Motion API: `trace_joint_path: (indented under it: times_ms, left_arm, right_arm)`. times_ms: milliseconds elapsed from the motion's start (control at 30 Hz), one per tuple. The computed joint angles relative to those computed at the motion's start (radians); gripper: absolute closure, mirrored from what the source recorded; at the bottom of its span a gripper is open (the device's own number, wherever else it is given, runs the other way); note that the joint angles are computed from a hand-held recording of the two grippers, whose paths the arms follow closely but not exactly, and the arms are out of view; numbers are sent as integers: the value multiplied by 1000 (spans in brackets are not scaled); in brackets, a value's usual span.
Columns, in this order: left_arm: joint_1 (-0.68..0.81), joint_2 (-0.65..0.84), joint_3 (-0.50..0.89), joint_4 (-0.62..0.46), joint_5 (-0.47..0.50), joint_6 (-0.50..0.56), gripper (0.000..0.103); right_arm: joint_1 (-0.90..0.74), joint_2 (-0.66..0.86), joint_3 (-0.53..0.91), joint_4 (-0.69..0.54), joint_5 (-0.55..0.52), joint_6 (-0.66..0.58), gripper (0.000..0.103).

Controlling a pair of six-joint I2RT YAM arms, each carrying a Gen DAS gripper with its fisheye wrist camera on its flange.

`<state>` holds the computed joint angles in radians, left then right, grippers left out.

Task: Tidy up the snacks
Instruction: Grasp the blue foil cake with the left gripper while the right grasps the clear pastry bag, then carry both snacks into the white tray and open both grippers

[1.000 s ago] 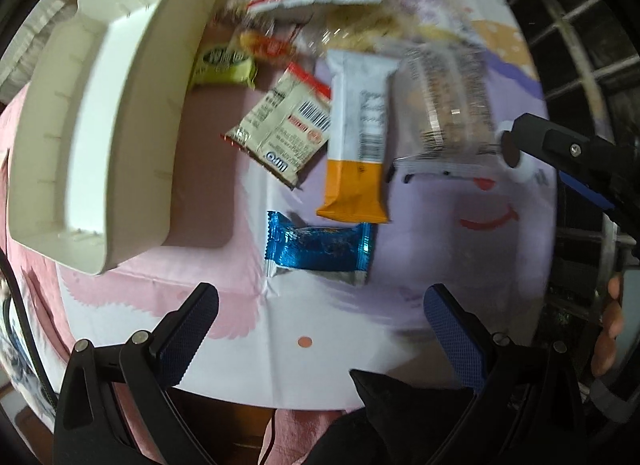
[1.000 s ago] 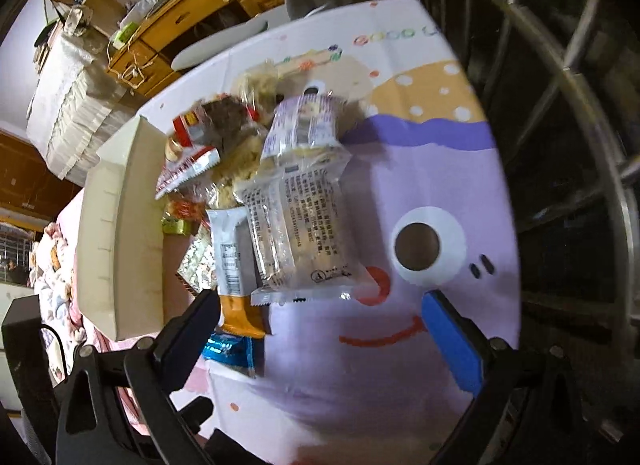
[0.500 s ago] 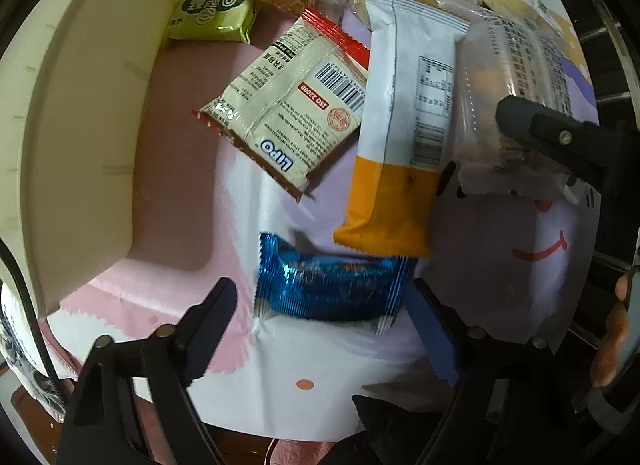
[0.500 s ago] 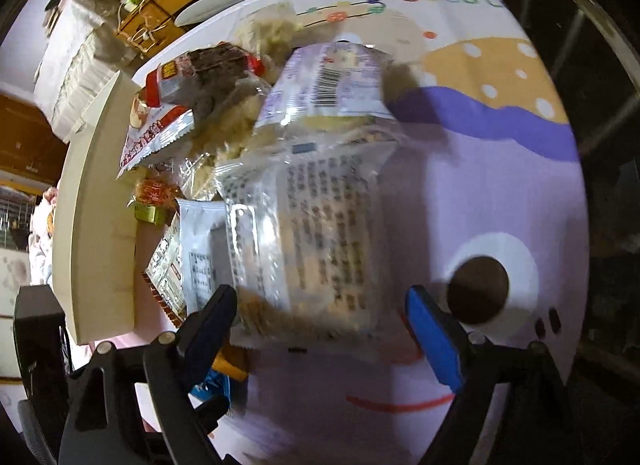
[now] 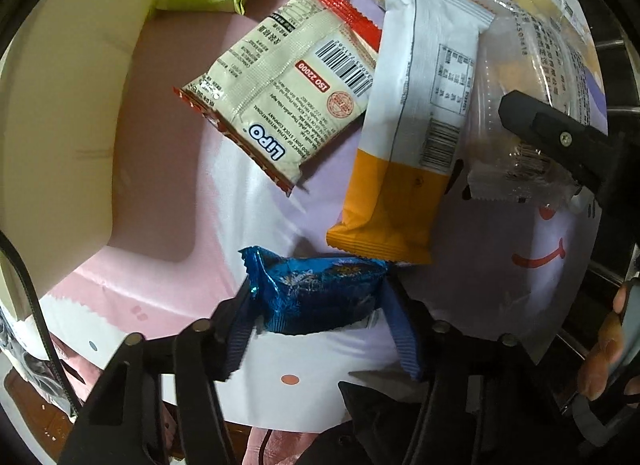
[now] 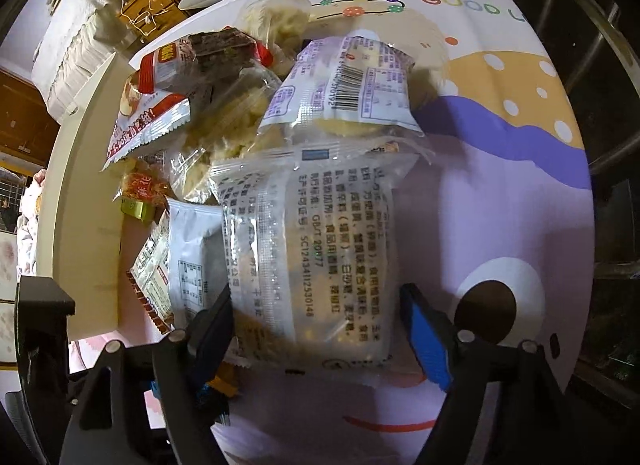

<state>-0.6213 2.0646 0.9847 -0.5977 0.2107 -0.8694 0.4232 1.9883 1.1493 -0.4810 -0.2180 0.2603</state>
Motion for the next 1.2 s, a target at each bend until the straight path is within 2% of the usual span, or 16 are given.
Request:
trace_joint_path:
  times_ms: [67,167,233,400,800,833,1033,1200]
  left_arm:
    - [-9,-11,-7,0,-1,-9,53]
    - [-4,-50,-42,5,5,-12,57]
    - [-1,-61,-61,18,5,-12,59]
    - [-14,-107,-80,-27,-19,-25,61]
    - [-50,-323,12,-271,-119,47,60]
    - [-59,-313,60,-304,-123,43,60]
    - [-74,-430,97,-398,-161,80,60]
    - [-72,-572,17,-405,-181,127,60]
  right_arm:
    - [-6,-20,-23,-2,4,-5,26]
    - [-18,-34,-34,-14,4,-9,28]
    - [-21,-43,-41,-25,14,-11,28]
    - [-39,-86,-80,-45,15,0,28]
    - [-83,-245,-205,-119,-59,75,28]
    - [-84,-264,-218,-128,-61,79,28]
    - [-39,-383,-278,-181,-63,175,28]
    - [69,-474,-304,-200,-32,339,28]
